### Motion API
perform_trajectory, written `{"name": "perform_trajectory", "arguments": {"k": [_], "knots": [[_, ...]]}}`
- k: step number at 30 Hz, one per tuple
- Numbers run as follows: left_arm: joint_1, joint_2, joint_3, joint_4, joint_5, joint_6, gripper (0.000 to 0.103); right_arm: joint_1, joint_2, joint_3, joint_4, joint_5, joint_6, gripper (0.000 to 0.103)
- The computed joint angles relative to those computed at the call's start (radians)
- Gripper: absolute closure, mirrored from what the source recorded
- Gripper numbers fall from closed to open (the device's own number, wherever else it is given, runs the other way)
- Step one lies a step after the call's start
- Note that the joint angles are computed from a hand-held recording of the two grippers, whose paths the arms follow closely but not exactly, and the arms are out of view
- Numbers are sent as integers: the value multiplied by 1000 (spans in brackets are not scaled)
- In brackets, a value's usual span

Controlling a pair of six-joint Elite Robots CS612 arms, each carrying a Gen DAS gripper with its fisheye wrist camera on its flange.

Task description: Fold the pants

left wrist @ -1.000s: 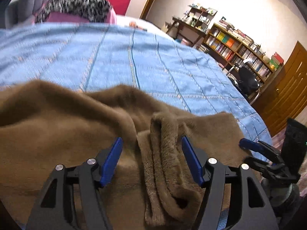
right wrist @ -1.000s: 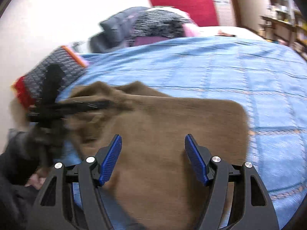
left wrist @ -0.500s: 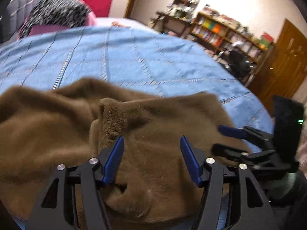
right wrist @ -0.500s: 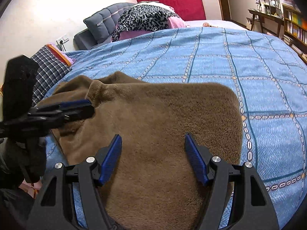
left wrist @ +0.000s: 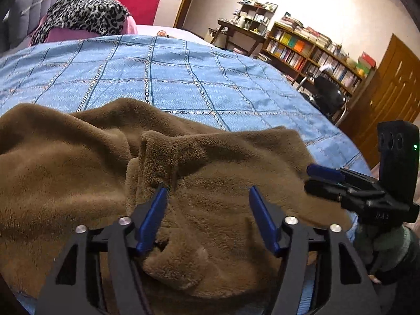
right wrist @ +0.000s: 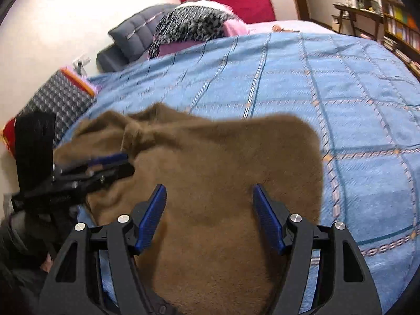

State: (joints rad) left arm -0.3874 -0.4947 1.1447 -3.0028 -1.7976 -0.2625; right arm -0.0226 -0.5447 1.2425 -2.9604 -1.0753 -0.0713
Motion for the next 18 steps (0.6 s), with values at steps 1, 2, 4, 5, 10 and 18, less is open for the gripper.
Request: {"name": "perform_trajectory", "arguments": {"k": [1,2,4,5,10,18], "knots": [[0,-4,2,3,2,-16,31,0,0,-6,-6,-6,7,33],[0,-7,4,8,8,-29,31,0,1,-17,-7,-13,16,33],[0,-17,17,2,16,-57,31,1,9,-48,15,-32,39,33],[0,-22,24,-2,22,-67,30,2,13,-64,33,-41,52,33],[6,-51,69,-33,67,-124,29,10,27,-111,72,-10,77,33],[49,-91,162,-101,158,-308,27,58,37,-142,158,-13,-62,33]]}}
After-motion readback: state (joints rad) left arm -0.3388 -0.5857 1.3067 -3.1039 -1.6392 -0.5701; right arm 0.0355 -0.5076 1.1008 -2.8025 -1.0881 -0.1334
